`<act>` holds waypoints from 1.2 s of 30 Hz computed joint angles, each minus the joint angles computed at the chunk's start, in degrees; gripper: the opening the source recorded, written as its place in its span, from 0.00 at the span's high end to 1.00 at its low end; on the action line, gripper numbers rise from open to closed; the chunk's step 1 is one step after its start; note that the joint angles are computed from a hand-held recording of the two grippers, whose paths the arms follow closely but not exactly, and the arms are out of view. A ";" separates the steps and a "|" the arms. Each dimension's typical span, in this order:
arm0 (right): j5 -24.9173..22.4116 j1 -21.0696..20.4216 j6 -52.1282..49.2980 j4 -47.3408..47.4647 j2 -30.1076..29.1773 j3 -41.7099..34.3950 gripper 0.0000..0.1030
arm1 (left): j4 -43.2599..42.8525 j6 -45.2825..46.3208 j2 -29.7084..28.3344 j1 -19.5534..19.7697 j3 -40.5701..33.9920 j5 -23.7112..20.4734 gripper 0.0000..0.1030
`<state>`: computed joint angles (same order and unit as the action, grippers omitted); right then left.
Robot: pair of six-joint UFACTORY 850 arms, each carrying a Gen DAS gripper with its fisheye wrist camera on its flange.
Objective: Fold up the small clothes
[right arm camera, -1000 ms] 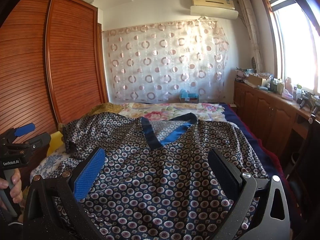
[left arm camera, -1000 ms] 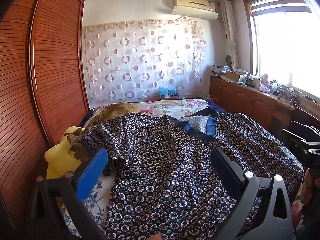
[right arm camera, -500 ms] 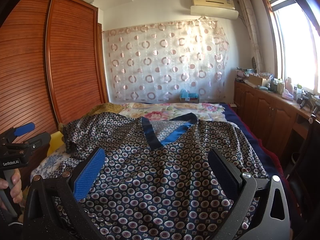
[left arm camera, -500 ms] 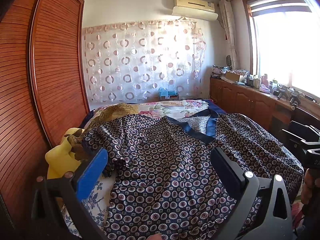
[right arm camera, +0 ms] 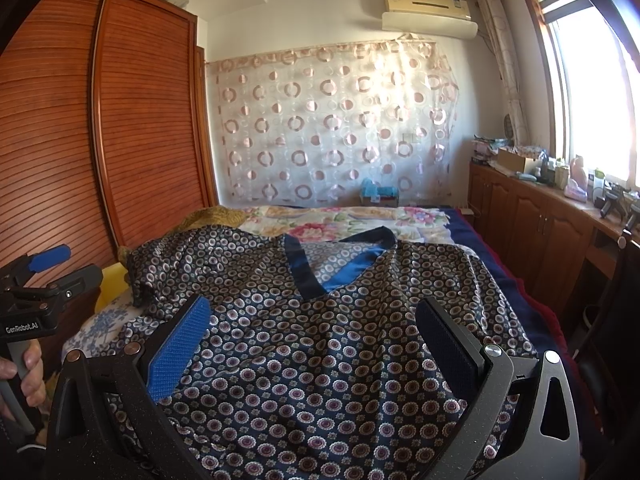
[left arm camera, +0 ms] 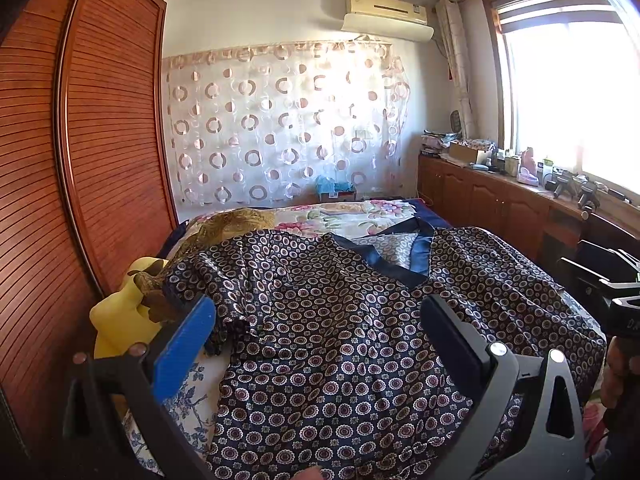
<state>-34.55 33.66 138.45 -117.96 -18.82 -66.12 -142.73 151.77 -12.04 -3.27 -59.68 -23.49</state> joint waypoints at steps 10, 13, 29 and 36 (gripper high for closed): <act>-0.09 0.17 -0.04 0.09 -0.26 -0.31 0.00 | -0.82 1.07 0.22 -0.27 0.26 -0.14 0.00; 0.08 0.11 0.10 -0.04 -0.27 -0.29 0.00 | -0.10 0.23 0.30 -0.28 0.39 -0.22 0.00; 3.65 -1.13 -2.59 1.84 -2.54 -2.34 0.00 | 8.52 -6.93 -4.49 1.78 -2.62 0.17 0.00; 6.00 -2.13 -2.14 0.65 -4.50 -3.70 0.00 | 16.25 -13.61 -7.27 3.45 -5.19 0.81 0.00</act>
